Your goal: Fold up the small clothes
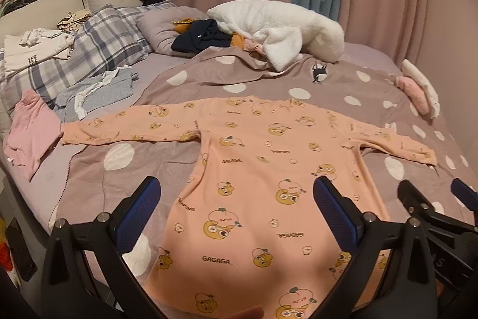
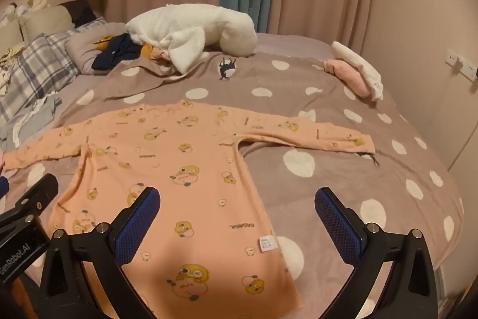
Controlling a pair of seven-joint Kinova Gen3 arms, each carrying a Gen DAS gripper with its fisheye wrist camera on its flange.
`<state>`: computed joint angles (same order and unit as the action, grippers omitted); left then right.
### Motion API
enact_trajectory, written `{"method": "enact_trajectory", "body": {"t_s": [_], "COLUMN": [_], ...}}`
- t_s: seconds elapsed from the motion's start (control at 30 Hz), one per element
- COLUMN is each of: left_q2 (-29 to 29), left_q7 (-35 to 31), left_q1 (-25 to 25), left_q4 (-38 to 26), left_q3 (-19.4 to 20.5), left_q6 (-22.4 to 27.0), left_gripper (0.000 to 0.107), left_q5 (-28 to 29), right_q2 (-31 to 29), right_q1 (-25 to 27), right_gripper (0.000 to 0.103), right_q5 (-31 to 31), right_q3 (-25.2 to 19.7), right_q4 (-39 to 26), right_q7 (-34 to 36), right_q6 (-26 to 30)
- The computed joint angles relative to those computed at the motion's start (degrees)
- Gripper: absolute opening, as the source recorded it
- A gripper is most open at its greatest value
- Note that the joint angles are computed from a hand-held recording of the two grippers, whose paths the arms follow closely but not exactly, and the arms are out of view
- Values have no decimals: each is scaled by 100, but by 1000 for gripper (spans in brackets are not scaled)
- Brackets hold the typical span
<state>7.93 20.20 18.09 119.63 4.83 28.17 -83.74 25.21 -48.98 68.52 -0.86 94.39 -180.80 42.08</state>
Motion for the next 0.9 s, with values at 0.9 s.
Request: {"method": "enact_trajectory", "body": {"t_s": [0.9], "left_q2": [96], "left_q7": [186], "left_q1": [91], "left_q4": [26], "left_q3": [100], "left_q6": [395], "left_gripper": [101], "left_q5": [-250], "right_q2": [140], "right_q1": [-63], "right_gripper": [103], "right_q5": [28], "right_q3": [62], "right_q4": [-130], "right_q7": [99], "right_q6": [-68]}}
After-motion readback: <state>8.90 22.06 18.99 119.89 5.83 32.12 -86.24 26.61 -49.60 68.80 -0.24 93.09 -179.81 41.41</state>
